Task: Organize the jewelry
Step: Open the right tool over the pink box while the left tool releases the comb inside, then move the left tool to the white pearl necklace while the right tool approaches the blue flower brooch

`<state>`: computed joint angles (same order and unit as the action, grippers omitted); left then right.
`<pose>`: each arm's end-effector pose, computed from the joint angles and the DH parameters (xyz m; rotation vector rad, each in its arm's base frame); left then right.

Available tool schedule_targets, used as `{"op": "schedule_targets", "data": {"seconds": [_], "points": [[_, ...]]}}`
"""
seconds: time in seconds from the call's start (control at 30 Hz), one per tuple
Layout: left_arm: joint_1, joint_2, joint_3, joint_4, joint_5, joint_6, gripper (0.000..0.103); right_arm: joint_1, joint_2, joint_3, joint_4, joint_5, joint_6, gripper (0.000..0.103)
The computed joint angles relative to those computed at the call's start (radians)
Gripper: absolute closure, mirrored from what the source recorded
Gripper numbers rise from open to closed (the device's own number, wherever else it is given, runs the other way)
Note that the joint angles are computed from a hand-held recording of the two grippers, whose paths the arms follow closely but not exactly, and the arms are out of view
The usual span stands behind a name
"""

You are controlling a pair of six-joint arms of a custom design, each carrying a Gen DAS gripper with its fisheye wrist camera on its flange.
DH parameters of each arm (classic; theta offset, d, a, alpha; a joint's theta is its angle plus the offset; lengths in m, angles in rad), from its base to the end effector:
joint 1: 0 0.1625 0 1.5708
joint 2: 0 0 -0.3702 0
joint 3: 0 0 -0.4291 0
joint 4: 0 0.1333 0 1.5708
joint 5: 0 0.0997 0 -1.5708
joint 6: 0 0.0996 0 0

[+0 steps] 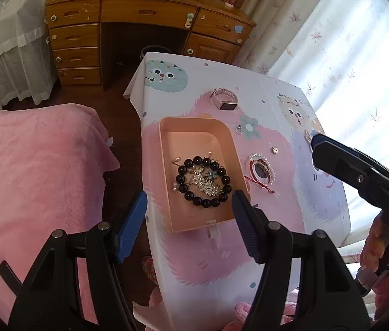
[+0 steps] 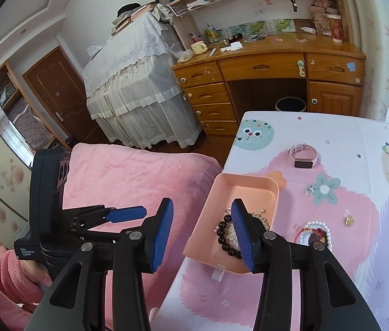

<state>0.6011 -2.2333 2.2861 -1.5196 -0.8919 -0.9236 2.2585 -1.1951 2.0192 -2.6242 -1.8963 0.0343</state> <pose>-0.1300 -0.3266 0.3443 0.1071 2.5834 -0.6621 0.4249 -0.3574 0.1227 0.8726 -2.7450 0.4773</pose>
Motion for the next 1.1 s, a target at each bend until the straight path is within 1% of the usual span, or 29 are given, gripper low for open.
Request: {"op": "schedule_targets", "data": {"seconds": [0.2, 0.33, 0.5, 0.53, 0.6, 0.63, 0.7, 0.77, 0.83, 0.9, 0.97, 1.03, 1.1], "points": [[-0.023, 0.027, 0.004, -0.001, -0.010, -0.004, 0.042, -0.009, -0.065, 0.058, -0.004, -0.008, 0.021, 0.058], [-0.036, 0.067, 0.008, -0.008, -0.025, -0.001, 0.042, -0.018, -0.121, 0.102, 0.006, -0.032, 0.040, 0.058], [-0.049, 0.143, 0.009, -0.063, -0.053, 0.016, 0.042, -0.037, -0.221, 0.175, 0.033, -0.070, 0.051, 0.058], [-0.053, 0.159, 0.008, -0.073, -0.054, 0.020, 0.042, -0.045, -0.250, 0.192, 0.039, -0.076, 0.049, 0.058], [-0.067, 0.201, 0.002, -0.092, -0.055, 0.020, 0.042, -0.061, -0.301, 0.218, 0.058, -0.090, 0.045, 0.053], [-0.077, 0.227, -0.002, -0.103, -0.052, 0.010, 0.042, -0.069, -0.323, 0.228, 0.067, -0.095, 0.042, 0.049], [-0.088, 0.275, -0.012, -0.131, -0.050, -0.005, 0.042, -0.093, -0.378, 0.247, 0.088, -0.104, 0.013, 0.043], [-0.097, 0.333, -0.030, -0.147, -0.052, -0.031, 0.042, -0.122, -0.427, 0.254, 0.129, -0.109, -0.030, 0.035], [-0.105, 0.399, -0.050, -0.172, -0.053, -0.052, 0.041, -0.155, -0.476, 0.250, 0.169, -0.116, -0.087, 0.032], [-0.114, 0.467, -0.072, -0.200, -0.057, -0.065, 0.041, -0.184, -0.522, 0.244, 0.202, -0.141, -0.138, 0.029], [-0.125, 0.530, -0.092, -0.241, -0.058, -0.083, 0.040, -0.217, -0.570, 0.235, 0.227, -0.156, -0.186, 0.023], [-0.133, 0.597, -0.117, -0.270, -0.051, -0.115, 0.039, -0.259, -0.614, 0.222, 0.249, -0.146, -0.241, 0.018], [-0.136, 0.654, -0.139, -0.298, -0.049, -0.137, 0.034, -0.308, -0.651, 0.203, 0.273, -0.139, -0.301, 0.017]]}}
